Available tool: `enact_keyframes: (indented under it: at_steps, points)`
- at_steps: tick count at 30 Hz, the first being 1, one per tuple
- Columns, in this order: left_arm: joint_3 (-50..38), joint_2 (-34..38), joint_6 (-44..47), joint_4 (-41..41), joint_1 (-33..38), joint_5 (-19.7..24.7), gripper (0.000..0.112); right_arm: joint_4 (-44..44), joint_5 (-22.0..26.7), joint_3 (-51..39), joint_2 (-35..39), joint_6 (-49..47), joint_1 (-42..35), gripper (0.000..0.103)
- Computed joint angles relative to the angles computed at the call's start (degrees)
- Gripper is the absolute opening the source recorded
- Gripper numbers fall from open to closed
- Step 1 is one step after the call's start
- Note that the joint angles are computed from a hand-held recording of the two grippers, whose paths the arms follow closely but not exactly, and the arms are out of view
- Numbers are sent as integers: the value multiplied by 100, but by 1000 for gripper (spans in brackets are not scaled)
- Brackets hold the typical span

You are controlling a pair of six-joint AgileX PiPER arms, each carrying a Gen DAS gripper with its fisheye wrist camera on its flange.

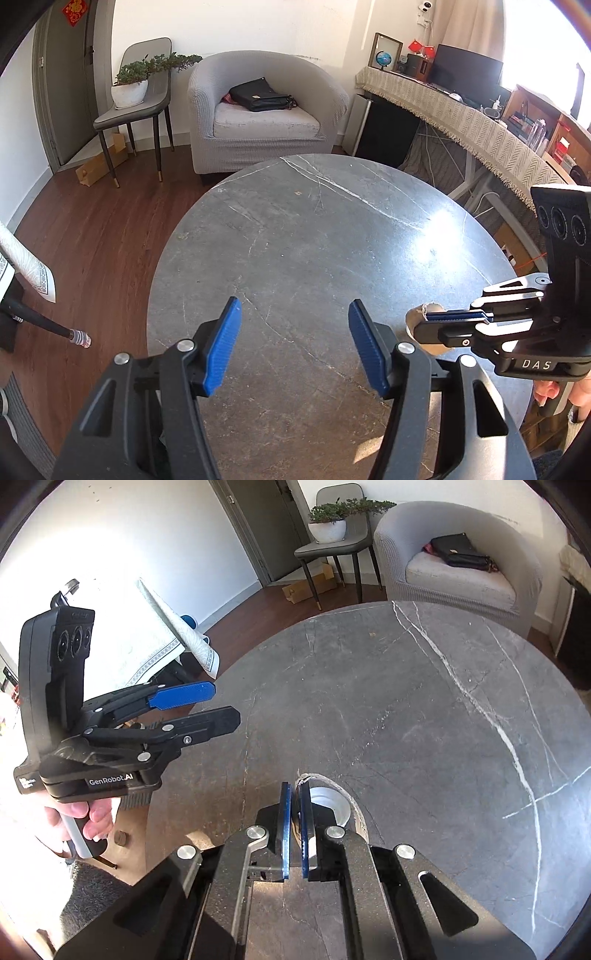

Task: Collect trash
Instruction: 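Grasp the small white round lid with the left gripper while the right gripper holds the cup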

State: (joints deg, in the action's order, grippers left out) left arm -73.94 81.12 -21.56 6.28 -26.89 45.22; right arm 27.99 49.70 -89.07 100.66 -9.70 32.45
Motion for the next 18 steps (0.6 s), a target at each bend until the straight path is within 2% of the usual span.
enact_keyframes:
  at_steps: [3,7,12,18]
  points:
    - [-23,44,8,4,-42,9,63,1016,-109,440,-74,-496,-335,4]
    - [-43,102,106,-3,-137,36,65,1858,-249,945,-285,-908,-624,4]
    - [-27,155,579,-392,-236,-74,70,2826,-304,1580,-669,-1504,-977,4]
    - [-116,326,699,-339,-554,-88,74,3187,-349,1973,-1071,-1774,-1256,4]
